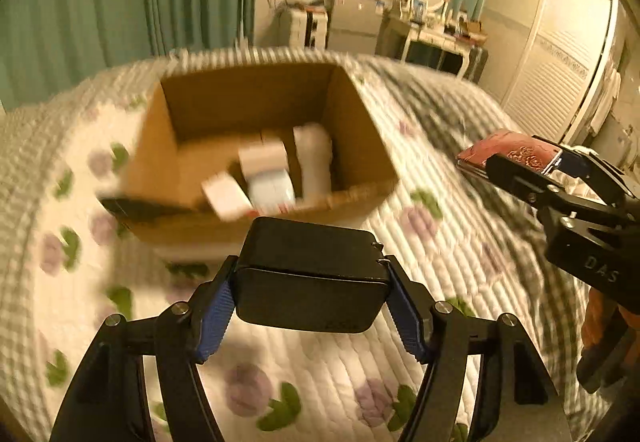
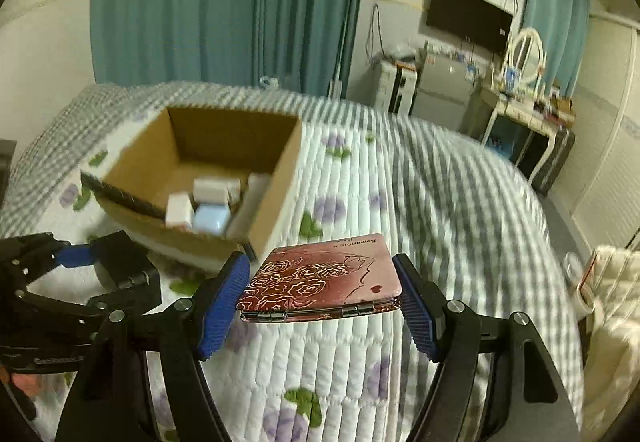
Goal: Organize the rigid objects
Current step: 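Lower the compact and power bank into the box and open both tools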
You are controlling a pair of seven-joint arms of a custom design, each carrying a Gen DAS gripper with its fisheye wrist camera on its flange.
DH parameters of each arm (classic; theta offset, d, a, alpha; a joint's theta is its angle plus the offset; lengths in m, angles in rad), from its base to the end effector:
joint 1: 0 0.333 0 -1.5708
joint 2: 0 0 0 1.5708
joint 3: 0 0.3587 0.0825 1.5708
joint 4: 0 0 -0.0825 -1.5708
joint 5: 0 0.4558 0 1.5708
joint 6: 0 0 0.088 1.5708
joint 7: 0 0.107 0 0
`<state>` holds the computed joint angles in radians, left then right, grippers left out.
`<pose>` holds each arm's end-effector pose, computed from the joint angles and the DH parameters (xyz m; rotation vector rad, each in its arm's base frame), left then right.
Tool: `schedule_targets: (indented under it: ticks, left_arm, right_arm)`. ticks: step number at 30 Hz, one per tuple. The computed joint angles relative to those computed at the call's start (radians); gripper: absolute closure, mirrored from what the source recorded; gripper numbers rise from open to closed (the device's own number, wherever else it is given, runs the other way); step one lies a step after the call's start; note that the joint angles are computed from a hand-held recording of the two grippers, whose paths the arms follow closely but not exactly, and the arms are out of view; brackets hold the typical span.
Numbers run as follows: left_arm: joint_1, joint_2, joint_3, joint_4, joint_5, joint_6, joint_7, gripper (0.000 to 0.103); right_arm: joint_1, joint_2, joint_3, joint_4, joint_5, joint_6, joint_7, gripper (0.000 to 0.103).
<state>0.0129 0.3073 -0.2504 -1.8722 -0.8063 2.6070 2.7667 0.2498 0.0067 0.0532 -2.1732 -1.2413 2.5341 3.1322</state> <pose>0.7143 -0.1438 0.3960 -1.0661 2.5655 -1.0224 0.5898 0.1954 0.4220 -1.4831 2.0303 -1.0761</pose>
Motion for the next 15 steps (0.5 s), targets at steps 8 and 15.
schedule_targets:
  ticks: [8,15]
  left_arm:
    - [0.003,0.028,0.004,0.13,0.013,0.007,-0.04,0.032]
    - [-0.019,0.172,0.006,0.298,0.116,0.041,-0.121,0.032]
  right_arm:
    - [-0.002,0.053,-0.013,0.135,0.003,0.037,-0.079,0.031]
    - [0.008,0.163,-0.056,0.264,0.027,0.115,-0.129,0.031]
